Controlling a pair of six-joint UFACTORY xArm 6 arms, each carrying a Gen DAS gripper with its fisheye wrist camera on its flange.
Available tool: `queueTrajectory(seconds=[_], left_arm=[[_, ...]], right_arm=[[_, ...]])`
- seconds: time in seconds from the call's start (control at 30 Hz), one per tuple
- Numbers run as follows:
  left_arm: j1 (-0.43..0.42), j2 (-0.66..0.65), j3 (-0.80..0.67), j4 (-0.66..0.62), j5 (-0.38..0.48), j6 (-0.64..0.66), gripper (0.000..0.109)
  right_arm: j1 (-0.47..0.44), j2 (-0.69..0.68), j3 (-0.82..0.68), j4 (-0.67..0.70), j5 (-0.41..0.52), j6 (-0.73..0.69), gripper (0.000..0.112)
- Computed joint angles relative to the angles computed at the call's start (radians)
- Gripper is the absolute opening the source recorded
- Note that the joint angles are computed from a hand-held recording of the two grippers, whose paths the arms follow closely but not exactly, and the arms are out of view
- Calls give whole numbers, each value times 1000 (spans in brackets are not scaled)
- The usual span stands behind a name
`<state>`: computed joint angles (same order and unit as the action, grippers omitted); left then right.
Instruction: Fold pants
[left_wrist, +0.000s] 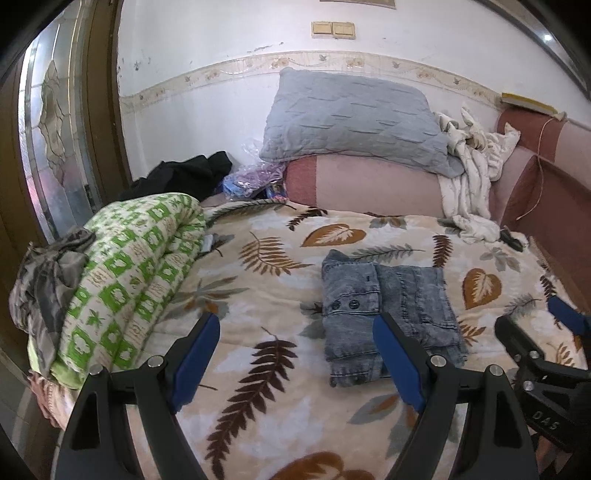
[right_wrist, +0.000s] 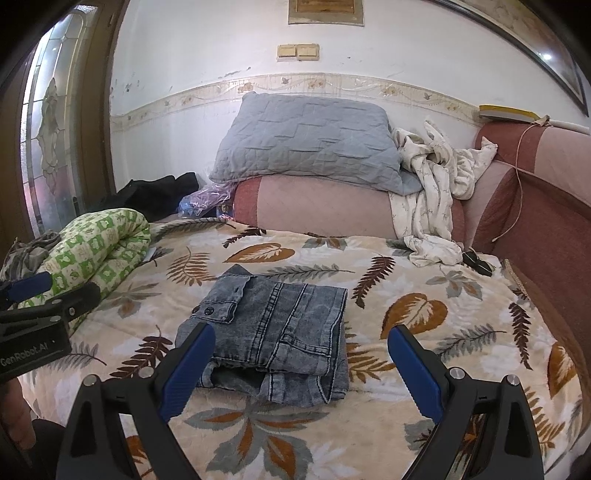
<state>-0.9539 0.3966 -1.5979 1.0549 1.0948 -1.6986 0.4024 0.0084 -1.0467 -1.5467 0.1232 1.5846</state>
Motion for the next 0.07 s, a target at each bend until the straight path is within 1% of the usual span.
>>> queueTrajectory(seconds=[0.07], left_arm=[[-1,11,-13,0,7,13,85]], right_arm=[[0,4,-1,-1,4,3,97]])
